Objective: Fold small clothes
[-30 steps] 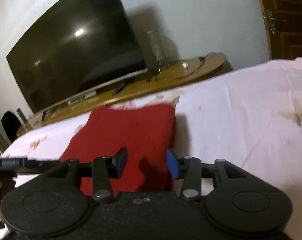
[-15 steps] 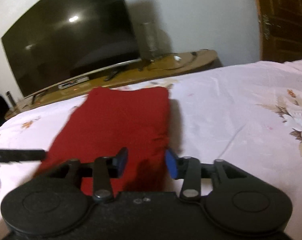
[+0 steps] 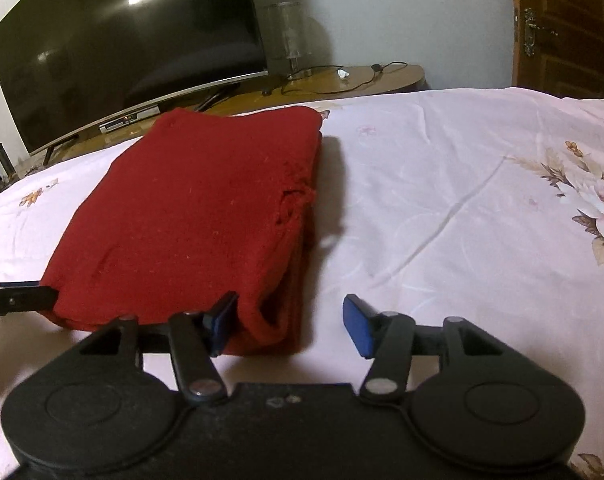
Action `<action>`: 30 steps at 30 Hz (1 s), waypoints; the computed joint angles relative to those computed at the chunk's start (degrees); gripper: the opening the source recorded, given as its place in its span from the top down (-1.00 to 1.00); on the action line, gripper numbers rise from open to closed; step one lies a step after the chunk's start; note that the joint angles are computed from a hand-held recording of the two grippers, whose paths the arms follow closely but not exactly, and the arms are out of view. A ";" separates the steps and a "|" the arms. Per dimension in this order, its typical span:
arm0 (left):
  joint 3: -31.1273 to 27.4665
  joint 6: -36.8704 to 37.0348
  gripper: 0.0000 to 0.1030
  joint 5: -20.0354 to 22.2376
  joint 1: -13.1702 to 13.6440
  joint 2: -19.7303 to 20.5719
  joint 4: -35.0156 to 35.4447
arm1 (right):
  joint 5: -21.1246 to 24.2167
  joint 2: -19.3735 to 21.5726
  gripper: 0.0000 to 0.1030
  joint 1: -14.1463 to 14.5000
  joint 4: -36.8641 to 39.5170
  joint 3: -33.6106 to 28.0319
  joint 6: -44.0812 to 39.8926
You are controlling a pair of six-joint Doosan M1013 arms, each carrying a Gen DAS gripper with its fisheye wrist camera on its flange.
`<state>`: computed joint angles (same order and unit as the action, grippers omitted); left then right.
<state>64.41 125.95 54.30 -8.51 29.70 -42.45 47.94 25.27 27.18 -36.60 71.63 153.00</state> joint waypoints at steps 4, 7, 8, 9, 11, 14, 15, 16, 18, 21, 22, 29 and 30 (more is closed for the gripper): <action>0.01 0.12 -0.47 -0.11 0.00 0.00 0.31 | -0.79 -1.47 -0.07 0.42 0.70 1.79 1.29; 0.04 -0.30 -0.47 -0.16 -0.15 -0.12 0.68 | -0.54 -1.49 -0.10 0.36 1.47 1.66 0.84; -0.19 -0.50 -0.47 -0.07 -0.20 -0.03 0.97 | -0.61 -1.49 -0.11 0.22 1.94 1.60 0.60; -0.31 -0.86 -0.47 -0.04 -0.32 -0.05 1.47 | -0.67 -1.48 -0.13 0.12 2.27 1.55 0.39; -1.14 -2.26 -0.47 0.85 -0.55 0.07 3.19 | -1.03 -1.50 -0.17 -0.13 3.25 1.52 -0.24; -2.74 -3.42 -0.55 1.61 -1.16 0.25 6.55 | -1.74 -1.82 -0.32 -0.85 6.38 1.49 -2.18; -2.98 -3.31 -0.58 1.24 -1.26 0.18 6.90 | -1.81 -1.98 -0.33 -0.96 6.83 1.52 -2.17; -3.29 -3.14 -0.58 1.21 -1.21 0.22 6.61 | -2.53 -2.38 -0.32 -1.10 7.07 1.88 -1.34; -4.57 -3.16 -0.58 1.99 -0.55 0.95 3.45 | -6.97 -3.87 -0.30 -1.70 7.04 3.88 1.89; -8.12 -5.57 -0.57 5.31 0.53 3.44 -1.46 | -12.95 -5.30 -0.30 -3.46 8.27 5.94 6.57; -10.07 -6.61 -0.57 7.56 1.02 4.89 -4.07 | -14.95 -5.56 -0.30 -4.33 9.89 6.39 7.48; -22.33 -16.00 -0.57 17.90 2.12 13.96 -12.41 | -22.93 -4.74 -0.36 -10.04 32.77 7.19 -4.68; -24.20 -17.21 -0.57 19.39 2.11 15.26 -12.91 | -23.85 -4.62 -0.36 -10.53 35.34 7.48 -6.54</action>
<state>40.21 108.74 73.69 -6.41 44.95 -55.36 24.09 20.65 16.65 -1.26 79.11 146.46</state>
